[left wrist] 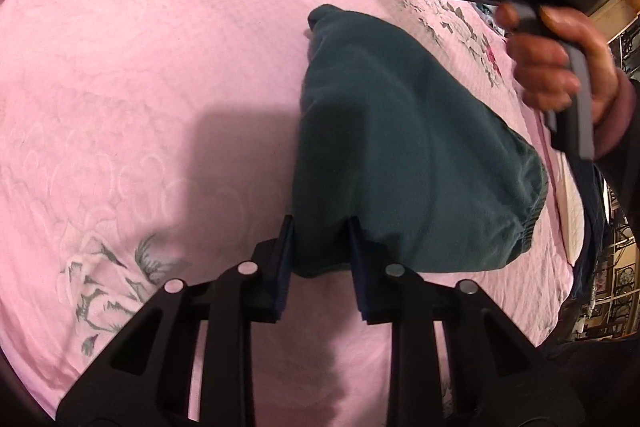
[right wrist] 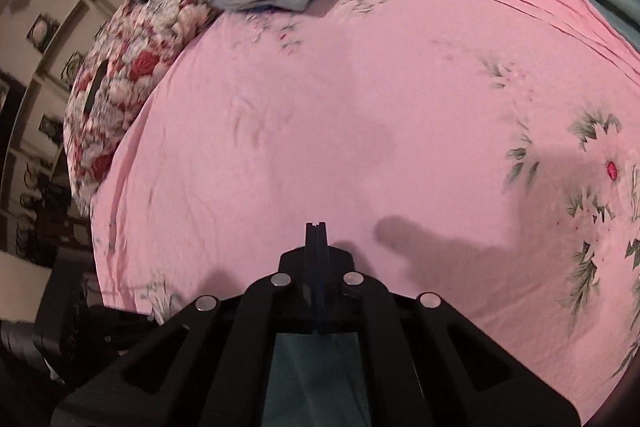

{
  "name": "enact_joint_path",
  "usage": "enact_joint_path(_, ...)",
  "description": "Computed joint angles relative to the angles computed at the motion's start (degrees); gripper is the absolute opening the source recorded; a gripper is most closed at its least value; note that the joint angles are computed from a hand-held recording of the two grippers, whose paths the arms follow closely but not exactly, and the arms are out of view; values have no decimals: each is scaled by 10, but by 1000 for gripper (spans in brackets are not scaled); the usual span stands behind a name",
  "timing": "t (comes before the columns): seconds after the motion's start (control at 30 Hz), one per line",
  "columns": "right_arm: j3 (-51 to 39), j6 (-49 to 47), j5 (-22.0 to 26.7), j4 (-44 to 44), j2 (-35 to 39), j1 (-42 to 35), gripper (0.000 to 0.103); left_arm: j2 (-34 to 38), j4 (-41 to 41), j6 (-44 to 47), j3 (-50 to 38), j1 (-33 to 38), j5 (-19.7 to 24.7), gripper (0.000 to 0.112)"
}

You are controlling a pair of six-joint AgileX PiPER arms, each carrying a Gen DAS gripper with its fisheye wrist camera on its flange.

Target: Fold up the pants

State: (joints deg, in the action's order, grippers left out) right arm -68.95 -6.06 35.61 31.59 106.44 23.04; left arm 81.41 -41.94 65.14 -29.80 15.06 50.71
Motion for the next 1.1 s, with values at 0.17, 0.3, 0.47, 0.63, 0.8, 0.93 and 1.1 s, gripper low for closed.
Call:
enact_joint_path(0.17,21,-73,7,96,-25,-17,3,-27,19,-20,13,-13,-7,26)
enact_joint_path(0.3,15,-179,75,184,-32,4,3,-28,25,-31,11,-18,-8,26)
enact_joint_path(0.47,40,-111,30,92,11,15,0,-20,34,-34,2,-20,-7,26)
enact_joint_path(0.63,130,12,-99,43,-74,35,6,-20,36,-29,4,-42,-27,26)
enact_joint_path(0.8,237,31,-125,99,-233,39,10,-25,39,-32,5,-53,-32,26)
enact_joint_path(0.93,336,46,-138,111,-339,84,21,-21,39,-31,3,-57,-34,26)
enact_joint_path(1.1,517,192,-232,50,-426,69,30,-19,37,-24,6,-62,-42,27)
